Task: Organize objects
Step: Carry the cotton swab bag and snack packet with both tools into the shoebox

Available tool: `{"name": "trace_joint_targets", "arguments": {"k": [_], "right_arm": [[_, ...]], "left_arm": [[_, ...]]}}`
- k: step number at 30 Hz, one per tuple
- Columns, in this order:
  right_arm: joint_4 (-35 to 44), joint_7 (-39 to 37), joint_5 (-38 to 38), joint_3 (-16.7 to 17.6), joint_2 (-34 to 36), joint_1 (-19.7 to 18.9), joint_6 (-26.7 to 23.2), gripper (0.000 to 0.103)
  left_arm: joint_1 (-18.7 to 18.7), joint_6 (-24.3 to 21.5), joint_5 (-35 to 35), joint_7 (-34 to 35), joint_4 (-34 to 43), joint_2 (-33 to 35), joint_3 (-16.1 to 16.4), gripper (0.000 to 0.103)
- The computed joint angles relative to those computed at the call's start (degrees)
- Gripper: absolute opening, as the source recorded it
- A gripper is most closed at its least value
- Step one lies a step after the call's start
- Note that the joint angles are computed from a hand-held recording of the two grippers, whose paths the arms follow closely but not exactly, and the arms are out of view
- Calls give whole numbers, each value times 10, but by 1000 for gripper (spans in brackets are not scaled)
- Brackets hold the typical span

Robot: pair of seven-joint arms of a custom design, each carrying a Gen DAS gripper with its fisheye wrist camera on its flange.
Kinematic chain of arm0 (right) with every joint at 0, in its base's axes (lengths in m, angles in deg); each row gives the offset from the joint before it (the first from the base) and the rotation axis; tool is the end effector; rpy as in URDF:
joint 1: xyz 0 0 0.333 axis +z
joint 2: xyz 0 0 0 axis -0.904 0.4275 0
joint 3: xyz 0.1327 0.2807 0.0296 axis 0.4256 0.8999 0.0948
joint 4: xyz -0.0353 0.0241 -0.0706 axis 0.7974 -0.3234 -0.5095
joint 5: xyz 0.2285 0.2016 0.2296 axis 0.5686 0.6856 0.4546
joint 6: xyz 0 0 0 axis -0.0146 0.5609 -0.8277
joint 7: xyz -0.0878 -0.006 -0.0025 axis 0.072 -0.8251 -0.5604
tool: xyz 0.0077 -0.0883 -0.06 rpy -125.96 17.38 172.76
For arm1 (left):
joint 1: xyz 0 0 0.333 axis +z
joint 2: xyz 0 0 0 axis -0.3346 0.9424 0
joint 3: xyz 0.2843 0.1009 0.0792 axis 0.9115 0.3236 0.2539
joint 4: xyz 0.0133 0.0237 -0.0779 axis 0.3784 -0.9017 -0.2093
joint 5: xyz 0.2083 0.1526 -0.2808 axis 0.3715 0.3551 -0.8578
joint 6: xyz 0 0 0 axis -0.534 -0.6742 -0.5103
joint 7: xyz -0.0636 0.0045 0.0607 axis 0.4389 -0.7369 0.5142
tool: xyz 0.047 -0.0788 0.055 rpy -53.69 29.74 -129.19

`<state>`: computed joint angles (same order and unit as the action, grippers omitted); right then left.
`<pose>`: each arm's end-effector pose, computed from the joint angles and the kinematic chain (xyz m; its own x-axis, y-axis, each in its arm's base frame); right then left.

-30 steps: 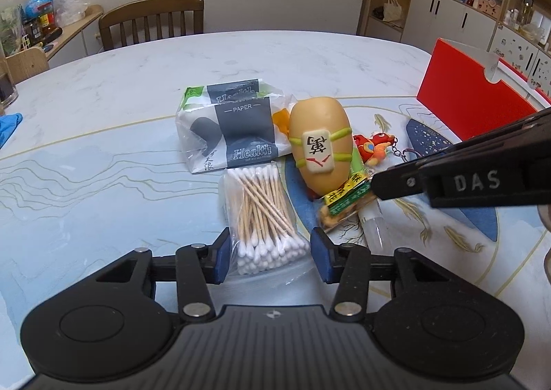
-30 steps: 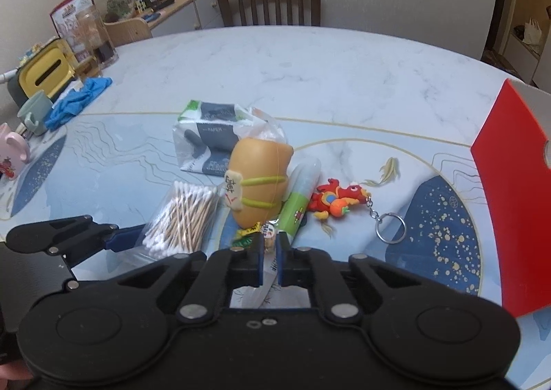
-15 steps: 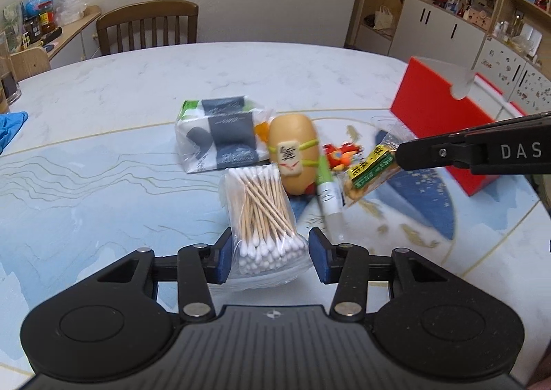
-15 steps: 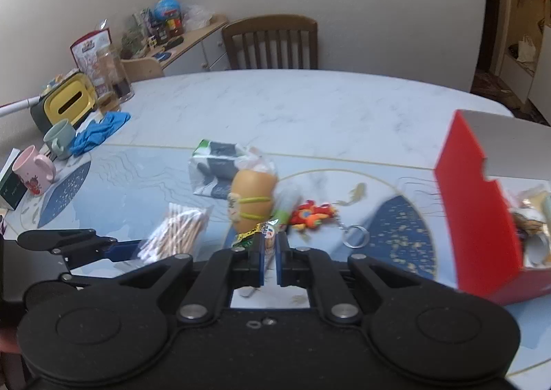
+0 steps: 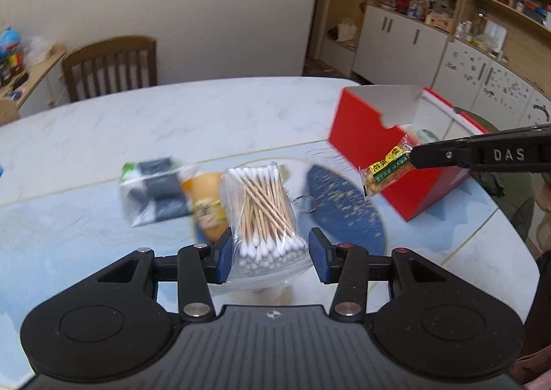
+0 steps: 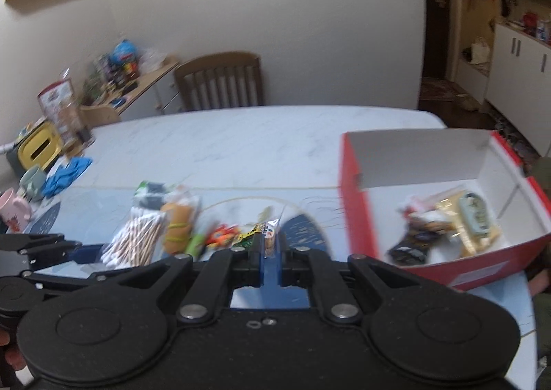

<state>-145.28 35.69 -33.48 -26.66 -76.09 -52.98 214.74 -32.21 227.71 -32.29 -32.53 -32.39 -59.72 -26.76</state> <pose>0.5890 0.1082 0.4396 0.2142 -0.9655 -0.1481 -0.6717 -0.0356 -0.7399 0.5722 -0.3097 0.4593 -0.3132 -0.9437 0.1066 -0.6707 0.1404 -0.7283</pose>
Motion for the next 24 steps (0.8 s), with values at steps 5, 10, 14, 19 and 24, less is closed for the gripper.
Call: {"name": "trace_joint_targets", "arguments": {"k": [5, 10, 14, 19, 24], "right_arm": [[12, -88, 86, 10, -6, -39, 4, 6], [29, -126, 115, -6, 1, -60, 1, 6], [42, -163, 143, -8, 10, -81, -3, 6], [58, -207, 180, -11, 21, -104, -17, 6], [74, -233, 194, -19, 34, -121, -35, 6]], "left_arm": [[-23, -26, 7, 6, 62, 32, -4, 44], [-58, -51, 33, -7, 144, 76, 8, 44], [-80, -79, 33, 3, 216, 118, 4, 44], [-108, -122, 17, 29, 310, 174, -2, 44], [-140, -171, -3, 49, 416, 237, 2, 44]]}}
